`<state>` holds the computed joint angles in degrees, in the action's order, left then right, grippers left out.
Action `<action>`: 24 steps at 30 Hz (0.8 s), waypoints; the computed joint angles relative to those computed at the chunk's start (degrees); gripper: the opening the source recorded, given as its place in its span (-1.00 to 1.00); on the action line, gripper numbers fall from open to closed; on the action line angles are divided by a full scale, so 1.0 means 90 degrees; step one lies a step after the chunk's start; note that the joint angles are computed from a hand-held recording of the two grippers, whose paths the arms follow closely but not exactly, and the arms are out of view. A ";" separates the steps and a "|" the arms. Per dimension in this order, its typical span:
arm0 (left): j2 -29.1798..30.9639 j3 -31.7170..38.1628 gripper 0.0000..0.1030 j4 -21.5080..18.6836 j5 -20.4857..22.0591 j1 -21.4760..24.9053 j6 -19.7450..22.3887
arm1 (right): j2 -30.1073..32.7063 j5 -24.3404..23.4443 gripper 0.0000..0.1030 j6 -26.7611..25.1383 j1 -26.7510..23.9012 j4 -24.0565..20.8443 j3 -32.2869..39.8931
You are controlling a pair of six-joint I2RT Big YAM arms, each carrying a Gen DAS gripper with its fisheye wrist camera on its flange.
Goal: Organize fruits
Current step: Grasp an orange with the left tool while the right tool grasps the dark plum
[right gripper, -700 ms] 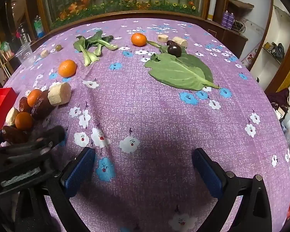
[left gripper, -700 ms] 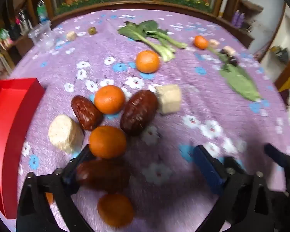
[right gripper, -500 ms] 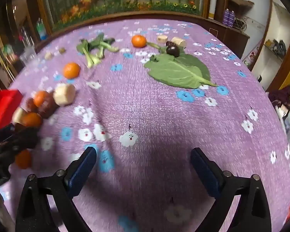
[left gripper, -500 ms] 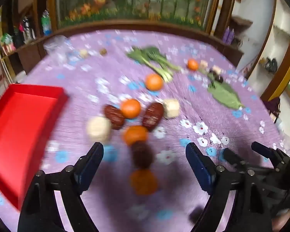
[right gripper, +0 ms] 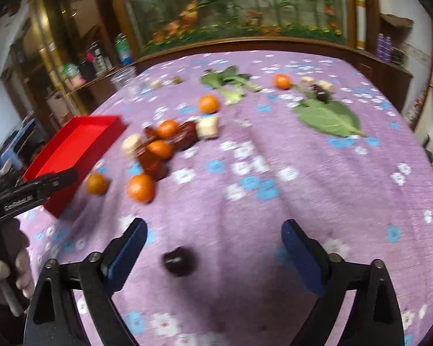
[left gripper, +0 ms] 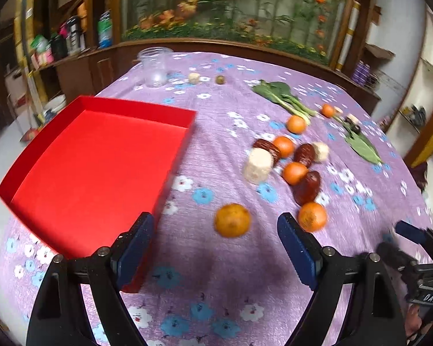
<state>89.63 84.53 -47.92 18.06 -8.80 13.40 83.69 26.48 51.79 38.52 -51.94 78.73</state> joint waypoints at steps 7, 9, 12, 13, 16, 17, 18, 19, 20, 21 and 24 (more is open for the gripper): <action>0.0235 0.0087 0.07 -0.0336 0.0397 -0.0017 0.0340 | 0.0402 -0.0376 0.55 -0.0190 0.0189 -0.0185 0.0237; 0.0311 0.0119 0.03 -0.0394 0.0444 -0.0009 0.0324 | 0.0438 -0.0355 0.55 -0.0203 0.0218 -0.0139 0.0205; 0.0388 0.0164 0.01 -0.0401 0.0445 -0.0011 0.0310 | 0.0438 -0.0324 0.54 -0.0237 0.0238 -0.0031 0.0133; 0.0430 0.0203 0.01 -0.0443 0.0450 -0.0010 0.0315 | 0.0444 -0.0312 0.54 -0.0248 0.0241 -0.0024 0.0123; 0.0536 0.0287 0.01 -0.0507 0.0345 -0.0067 0.0389 | 0.0471 -0.0330 0.54 -0.0255 0.0236 -0.0034 0.0115; 0.0573 0.0319 0.01 -0.0552 0.0288 -0.0100 0.0421 | 0.0502 -0.0302 0.54 -0.0290 0.0227 -0.0031 0.0129; 0.0641 0.0402 0.01 -0.0682 0.0245 -0.0139 0.0488 | 0.0516 -0.0265 0.54 -0.0320 0.0233 -0.0034 0.0139; 0.0650 0.0396 0.01 -0.0660 0.0209 -0.0172 0.0525 | 0.0523 -0.0247 0.51 -0.0333 0.0239 -0.0057 0.0149; 0.0659 0.0400 0.01 -0.0663 0.0161 -0.0200 0.0546 | 0.0552 -0.0218 0.45 -0.0369 0.0231 -0.0083 0.0177; 0.0647 0.0369 0.01 -0.0624 0.0056 -0.0238 0.0558 | 0.0569 -0.0170 0.39 -0.0386 0.0247 -0.0124 0.0198; 0.0555 0.0226 -0.26 -0.0394 -0.0318 -0.0340 0.0580 | 0.0696 0.0042 0.04 -0.0459 0.0284 -0.0375 0.0368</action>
<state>94.62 86.56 -51.46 15.20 -11.86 18.62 89.95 26.85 47.66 41.07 -55.32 82.04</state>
